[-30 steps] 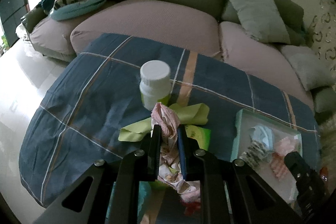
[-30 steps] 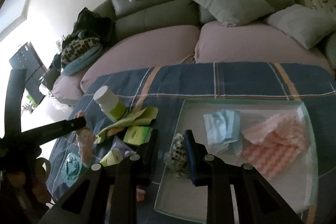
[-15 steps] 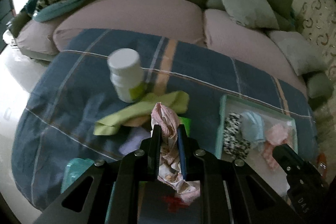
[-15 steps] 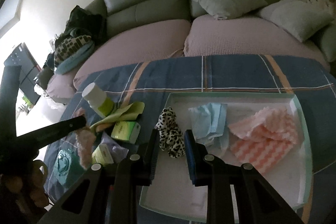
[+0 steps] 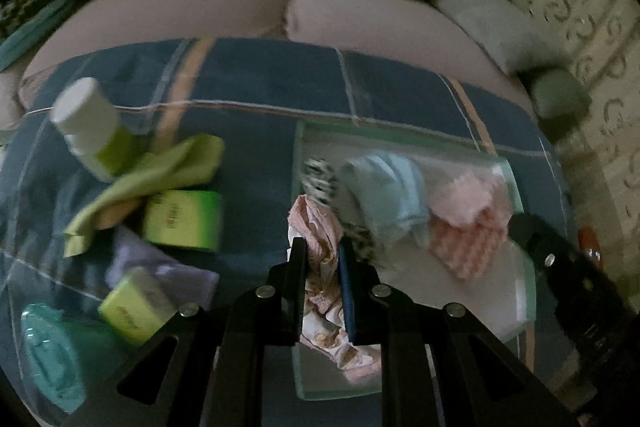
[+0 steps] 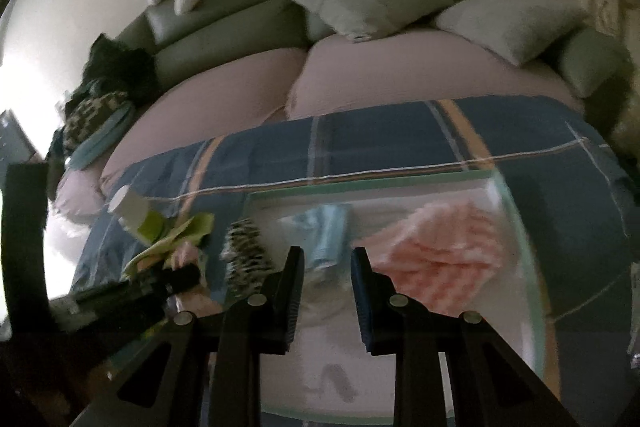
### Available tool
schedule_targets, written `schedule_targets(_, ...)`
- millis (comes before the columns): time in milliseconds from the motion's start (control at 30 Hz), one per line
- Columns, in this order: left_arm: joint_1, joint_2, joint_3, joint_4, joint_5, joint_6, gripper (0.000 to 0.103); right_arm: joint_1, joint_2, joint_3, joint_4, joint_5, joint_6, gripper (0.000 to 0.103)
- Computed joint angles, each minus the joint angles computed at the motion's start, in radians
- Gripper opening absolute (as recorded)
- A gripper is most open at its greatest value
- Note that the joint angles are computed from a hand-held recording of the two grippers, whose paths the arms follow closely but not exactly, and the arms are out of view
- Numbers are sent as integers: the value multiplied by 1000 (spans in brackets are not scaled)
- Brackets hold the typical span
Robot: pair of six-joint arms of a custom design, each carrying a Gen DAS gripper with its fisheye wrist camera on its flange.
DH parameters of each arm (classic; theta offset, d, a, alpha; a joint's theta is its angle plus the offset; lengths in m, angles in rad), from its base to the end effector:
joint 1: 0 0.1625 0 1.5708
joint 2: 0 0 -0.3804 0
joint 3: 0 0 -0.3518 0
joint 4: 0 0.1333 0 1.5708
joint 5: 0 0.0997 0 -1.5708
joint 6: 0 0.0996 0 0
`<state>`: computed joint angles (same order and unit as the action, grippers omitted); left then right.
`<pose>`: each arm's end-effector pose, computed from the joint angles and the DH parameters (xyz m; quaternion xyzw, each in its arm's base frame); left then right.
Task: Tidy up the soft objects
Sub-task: 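Lower the pink floral cloth into the tray and open the left tool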
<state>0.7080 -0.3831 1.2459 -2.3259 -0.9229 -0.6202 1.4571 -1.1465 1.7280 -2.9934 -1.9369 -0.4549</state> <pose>-0.3849 -0.5841 -0.0522 0.1315 0.9376 -0.1770 0.2689 0.0305 -0.5937 0.3282 0.0792 -0.8972 0.3387 0.2721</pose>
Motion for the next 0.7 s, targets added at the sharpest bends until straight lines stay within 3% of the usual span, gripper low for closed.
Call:
schedule_targets(200,0,43,-49,42,-30,17,18,-17,-10,-14,5,-7,29,26)
schedule_targets(333,4,41,-49,49,-27,4,45,-18,-13,-15,10,1,28,26)
schedule_targets(500,0,22,-32,43,-9,0,48,-19,-16,-9,3,7,27,26)
schedule_targets(633,-9,-25,20,18,51,-27,68,-16,-12,-11,7,7,26,26)
schedule_targets(700,-11,-59,57,14,100,-59,69,-13,-6,-15,16,6,26,26)
